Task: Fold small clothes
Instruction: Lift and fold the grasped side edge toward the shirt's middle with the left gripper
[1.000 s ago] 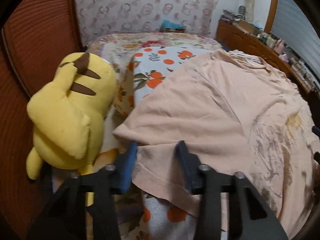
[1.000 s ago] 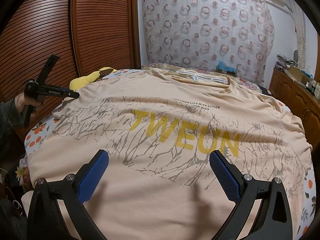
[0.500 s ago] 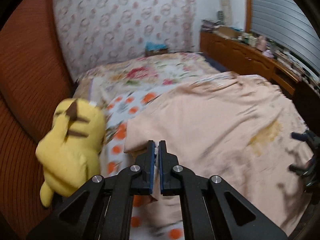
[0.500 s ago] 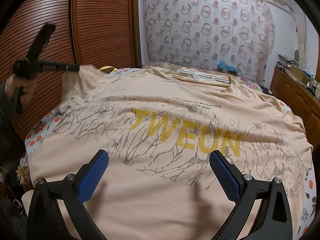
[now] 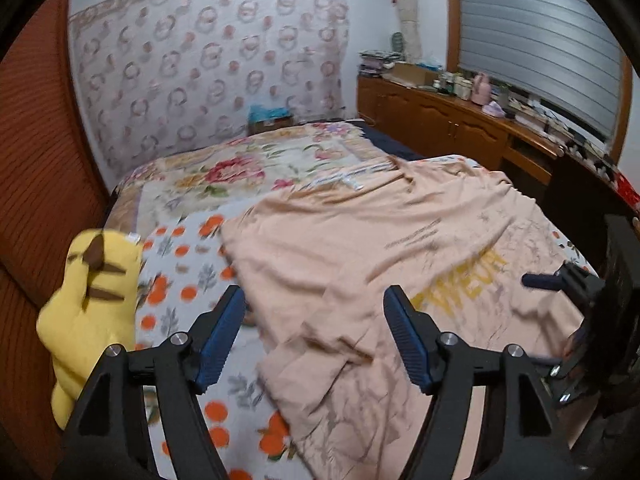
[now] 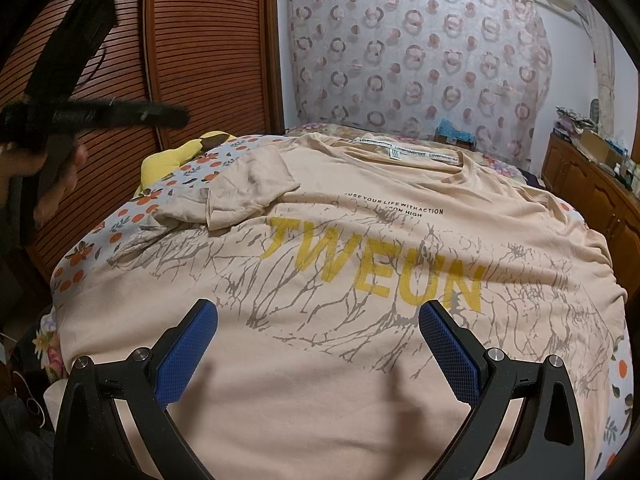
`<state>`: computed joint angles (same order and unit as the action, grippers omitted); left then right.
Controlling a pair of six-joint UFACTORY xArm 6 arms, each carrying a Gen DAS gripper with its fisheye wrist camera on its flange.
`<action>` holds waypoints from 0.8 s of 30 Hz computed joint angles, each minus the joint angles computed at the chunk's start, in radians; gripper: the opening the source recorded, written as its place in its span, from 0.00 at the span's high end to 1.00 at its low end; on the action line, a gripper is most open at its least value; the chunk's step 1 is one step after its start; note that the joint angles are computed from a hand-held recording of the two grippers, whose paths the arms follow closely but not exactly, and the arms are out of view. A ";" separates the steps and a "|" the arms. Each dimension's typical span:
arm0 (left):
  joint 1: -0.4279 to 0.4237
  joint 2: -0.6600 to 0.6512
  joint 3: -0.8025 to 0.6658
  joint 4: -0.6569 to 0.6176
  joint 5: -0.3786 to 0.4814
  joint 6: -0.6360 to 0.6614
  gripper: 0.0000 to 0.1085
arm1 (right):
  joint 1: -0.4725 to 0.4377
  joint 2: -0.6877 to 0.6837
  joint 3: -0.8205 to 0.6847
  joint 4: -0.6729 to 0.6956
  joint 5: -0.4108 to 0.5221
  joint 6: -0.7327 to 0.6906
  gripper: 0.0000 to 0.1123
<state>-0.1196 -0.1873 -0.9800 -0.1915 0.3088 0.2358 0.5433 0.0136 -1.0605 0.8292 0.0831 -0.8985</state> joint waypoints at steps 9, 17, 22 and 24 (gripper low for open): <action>0.075 -0.034 0.165 0.039 -0.053 -0.110 0.30 | -0.007 -0.001 -0.006 -0.003 0.019 -0.008 0.16; 0.112 -0.001 0.182 0.125 -0.023 -0.196 0.30 | -0.024 0.008 -0.053 -0.146 0.111 0.084 0.46; 0.115 0.008 0.184 0.170 -0.035 -0.226 0.25 | -0.024 0.037 -0.163 -0.120 0.180 0.040 0.54; 0.116 0.016 0.179 0.183 -0.035 -0.235 0.23 | -0.022 0.067 -0.221 -0.120 0.214 0.027 0.69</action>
